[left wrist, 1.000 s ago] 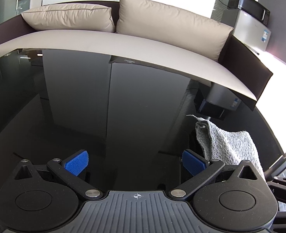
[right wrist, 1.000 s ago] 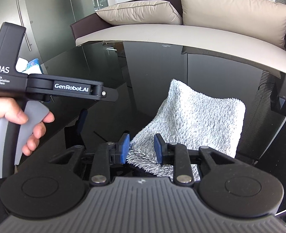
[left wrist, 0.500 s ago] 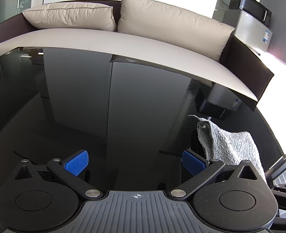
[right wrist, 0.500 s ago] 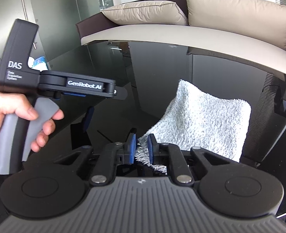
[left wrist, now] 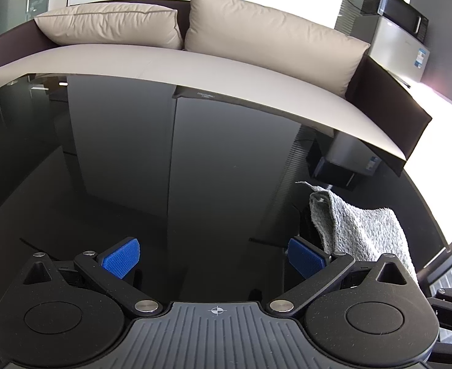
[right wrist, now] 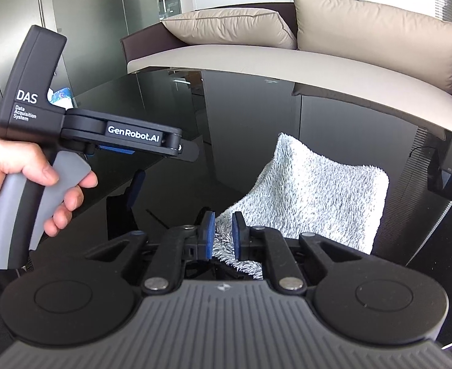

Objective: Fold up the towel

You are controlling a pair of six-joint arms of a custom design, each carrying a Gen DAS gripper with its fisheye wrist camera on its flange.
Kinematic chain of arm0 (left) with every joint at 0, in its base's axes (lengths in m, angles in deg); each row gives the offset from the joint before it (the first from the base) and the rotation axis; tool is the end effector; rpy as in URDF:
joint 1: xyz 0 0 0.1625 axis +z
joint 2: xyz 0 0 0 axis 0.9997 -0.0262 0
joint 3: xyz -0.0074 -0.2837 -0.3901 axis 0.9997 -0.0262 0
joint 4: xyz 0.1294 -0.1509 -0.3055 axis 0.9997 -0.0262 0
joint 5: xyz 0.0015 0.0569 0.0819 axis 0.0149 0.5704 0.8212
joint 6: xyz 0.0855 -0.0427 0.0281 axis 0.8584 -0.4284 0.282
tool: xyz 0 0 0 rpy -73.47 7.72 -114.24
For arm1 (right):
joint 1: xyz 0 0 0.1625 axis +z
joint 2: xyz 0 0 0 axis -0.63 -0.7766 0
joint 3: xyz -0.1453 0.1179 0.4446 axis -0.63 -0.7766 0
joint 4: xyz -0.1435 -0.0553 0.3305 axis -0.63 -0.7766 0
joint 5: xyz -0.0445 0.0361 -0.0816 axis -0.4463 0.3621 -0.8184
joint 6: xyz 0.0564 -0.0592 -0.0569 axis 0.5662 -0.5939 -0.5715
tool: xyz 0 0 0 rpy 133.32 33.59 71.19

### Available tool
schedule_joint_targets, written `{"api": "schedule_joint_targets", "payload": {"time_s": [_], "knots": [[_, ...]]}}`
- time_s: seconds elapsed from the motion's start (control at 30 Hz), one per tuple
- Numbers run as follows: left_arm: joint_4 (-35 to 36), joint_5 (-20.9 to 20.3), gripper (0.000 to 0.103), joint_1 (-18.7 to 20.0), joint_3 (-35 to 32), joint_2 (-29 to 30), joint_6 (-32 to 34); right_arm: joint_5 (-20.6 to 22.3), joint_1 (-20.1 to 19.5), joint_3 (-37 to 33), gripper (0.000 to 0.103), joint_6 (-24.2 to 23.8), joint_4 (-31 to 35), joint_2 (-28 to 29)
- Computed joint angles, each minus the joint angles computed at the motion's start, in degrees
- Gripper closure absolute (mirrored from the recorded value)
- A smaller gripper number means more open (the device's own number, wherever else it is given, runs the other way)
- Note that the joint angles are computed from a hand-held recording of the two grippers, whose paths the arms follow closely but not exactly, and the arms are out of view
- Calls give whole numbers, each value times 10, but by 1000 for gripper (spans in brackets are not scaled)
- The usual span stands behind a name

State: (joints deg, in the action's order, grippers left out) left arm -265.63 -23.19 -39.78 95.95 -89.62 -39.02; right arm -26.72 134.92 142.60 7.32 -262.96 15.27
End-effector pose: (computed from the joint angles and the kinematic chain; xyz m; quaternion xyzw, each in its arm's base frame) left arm -0.2691 -0.5998 0.0921 0.2657 0.8905 -0.2947 0.2226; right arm 0.1474 -0.4740 0.2240 0.2085 -0.8696 0.3718 0.2493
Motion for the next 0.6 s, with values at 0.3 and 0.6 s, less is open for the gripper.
{"api": "schedule_joint_targets", "payload": {"time_s": [0.3,0.6], "knots": [[1,0,1,0,1,-2,-1,-19,0,-9,79,-18,-28,23],[1,0,1,0,0,-2,-2,-31,1,-17,99,-31,-44,39]]}}
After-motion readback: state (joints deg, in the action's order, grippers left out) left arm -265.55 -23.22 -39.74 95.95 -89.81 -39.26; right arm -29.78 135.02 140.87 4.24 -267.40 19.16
